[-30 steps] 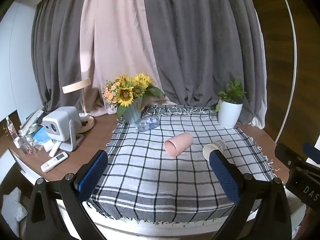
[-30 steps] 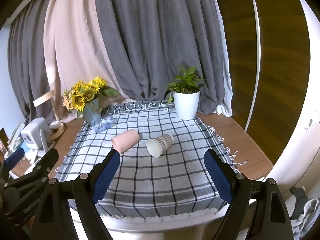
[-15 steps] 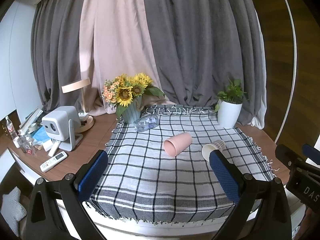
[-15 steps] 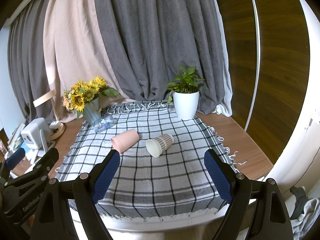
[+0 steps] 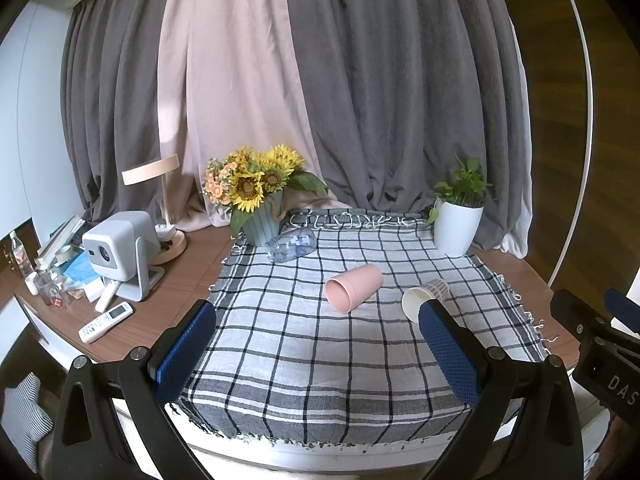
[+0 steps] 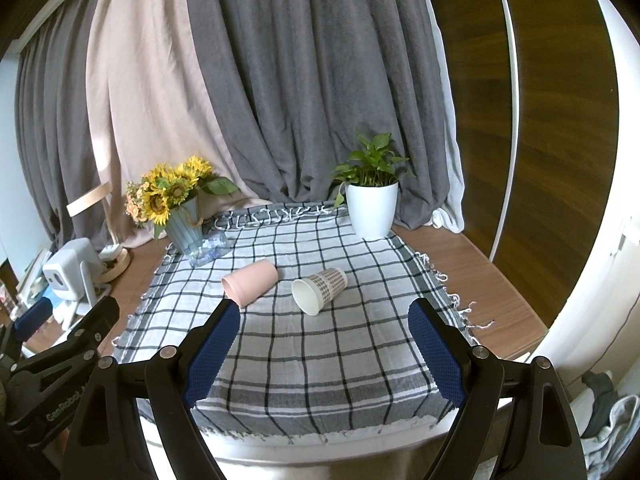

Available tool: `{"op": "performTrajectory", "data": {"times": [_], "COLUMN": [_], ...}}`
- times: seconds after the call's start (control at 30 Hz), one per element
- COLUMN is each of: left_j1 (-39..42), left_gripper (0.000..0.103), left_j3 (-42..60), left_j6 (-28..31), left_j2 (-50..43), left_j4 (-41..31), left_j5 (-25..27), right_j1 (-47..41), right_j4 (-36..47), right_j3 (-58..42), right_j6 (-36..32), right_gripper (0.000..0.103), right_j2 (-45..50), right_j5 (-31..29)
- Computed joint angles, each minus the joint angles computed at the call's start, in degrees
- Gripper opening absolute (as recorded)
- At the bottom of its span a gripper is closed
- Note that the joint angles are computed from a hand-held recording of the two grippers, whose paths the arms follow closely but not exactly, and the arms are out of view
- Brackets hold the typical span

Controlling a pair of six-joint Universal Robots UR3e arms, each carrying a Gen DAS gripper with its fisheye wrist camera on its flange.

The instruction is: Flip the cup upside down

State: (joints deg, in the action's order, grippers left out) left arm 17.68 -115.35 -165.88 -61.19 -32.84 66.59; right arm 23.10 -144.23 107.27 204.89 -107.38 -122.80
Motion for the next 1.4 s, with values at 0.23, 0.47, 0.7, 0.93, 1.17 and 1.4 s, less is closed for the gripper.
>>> {"op": "performTrajectory", "data": {"times": [0.23, 0.47, 0.7, 0.93, 1.17, 1.4], "left_j1": [-2.47, -2.63, -3.01, -3.1, -4.34, -8.4], "left_gripper": [0.103, 0.103, 0.103, 0.103, 0.103, 0.103], "left_j3": [0.08, -0.21, -0.25, -0.18, 0.49, 2.65], "left_j6": [-1.04, -1.18, -1.39, -1.43, -1.92, -3.55], "left_j2": [-0.68, -1.25, -1.33, -1.42, -2.64, -6.76], "left_j4": [0.91, 1.7, 1.91, 1.98, 2.35, 3.63], "left_j5": [2.11, 2.11, 2.46, 2.61, 3.82, 9.1], "right_j1": [-0.57, -0.82, -0.88, -1.2, -1.38, -3.17], "right_j4": [-0.05, -0.24, -0.24, -0.5, -0.32, -1.31], "right_j3": [0.41, 0.55, 0.56, 0.69, 0.72, 2.94], "right_j6": [-0.44, -0.53, -0.48, -0.65, -0.84, -1.54], "right_gripper": [0.086, 0.086, 0.086, 0.086, 0.086, 0.086], "right_j2": [-0.62, -0.66, -0.65, -0.66, -0.84, -1.94], "right_j5": [0.44, 0.71, 0.78, 1.1, 1.4, 3.65]}}
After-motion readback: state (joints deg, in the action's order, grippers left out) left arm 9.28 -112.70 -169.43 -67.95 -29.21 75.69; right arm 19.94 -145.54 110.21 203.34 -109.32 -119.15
